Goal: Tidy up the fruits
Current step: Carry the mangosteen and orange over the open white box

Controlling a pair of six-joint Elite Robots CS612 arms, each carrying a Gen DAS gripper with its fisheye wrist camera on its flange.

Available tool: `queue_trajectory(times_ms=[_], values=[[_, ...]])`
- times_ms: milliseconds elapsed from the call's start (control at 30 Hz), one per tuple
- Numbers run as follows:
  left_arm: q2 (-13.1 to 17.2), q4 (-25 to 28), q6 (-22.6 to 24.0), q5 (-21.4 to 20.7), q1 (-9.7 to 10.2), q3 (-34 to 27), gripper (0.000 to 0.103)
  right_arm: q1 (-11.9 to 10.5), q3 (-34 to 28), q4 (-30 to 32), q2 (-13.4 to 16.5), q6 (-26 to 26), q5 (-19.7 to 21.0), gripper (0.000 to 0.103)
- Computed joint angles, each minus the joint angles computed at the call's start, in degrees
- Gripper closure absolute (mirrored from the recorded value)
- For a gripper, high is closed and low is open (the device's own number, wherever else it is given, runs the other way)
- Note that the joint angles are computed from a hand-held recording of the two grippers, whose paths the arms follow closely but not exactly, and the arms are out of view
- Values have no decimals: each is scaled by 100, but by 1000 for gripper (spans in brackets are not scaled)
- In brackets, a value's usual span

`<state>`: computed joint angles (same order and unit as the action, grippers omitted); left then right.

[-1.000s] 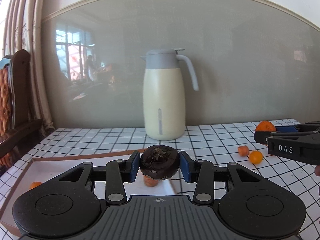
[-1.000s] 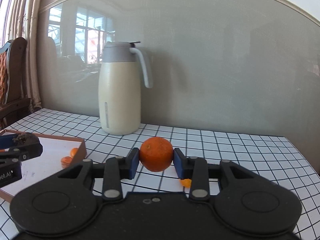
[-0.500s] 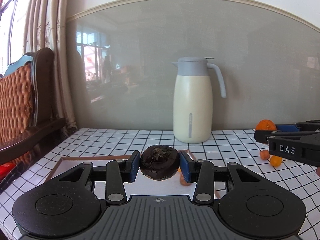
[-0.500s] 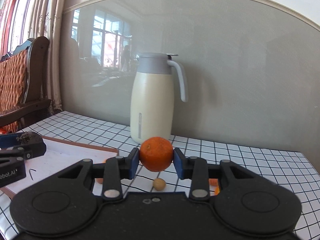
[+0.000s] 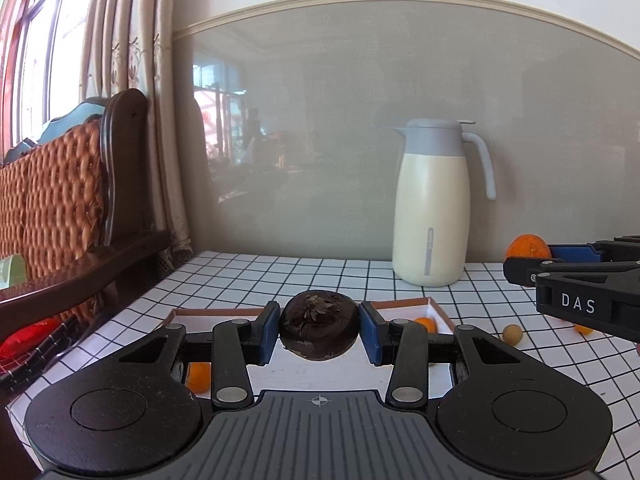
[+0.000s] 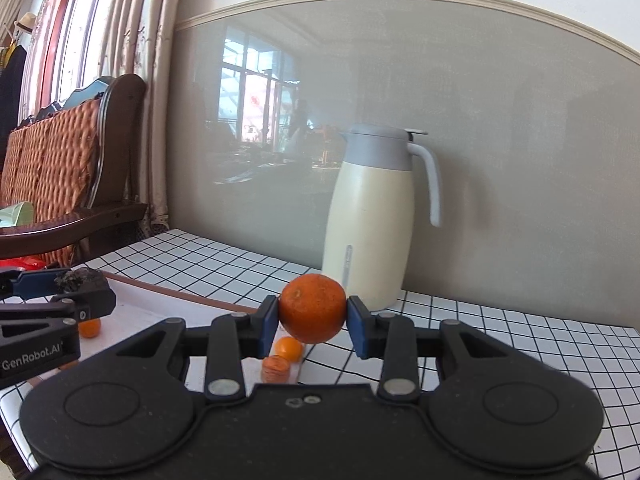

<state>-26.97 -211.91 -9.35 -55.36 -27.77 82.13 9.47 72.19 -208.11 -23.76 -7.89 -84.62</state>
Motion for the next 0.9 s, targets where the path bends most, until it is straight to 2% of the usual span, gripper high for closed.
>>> queue_trajectory(times_ms=[433,900], values=[[-48,63,-150,104,129,130,60,145,-203,158,96,-160,138,75],[-12,237,-222,231,223,63,60,201,-375,332,172,-198,210,75]])
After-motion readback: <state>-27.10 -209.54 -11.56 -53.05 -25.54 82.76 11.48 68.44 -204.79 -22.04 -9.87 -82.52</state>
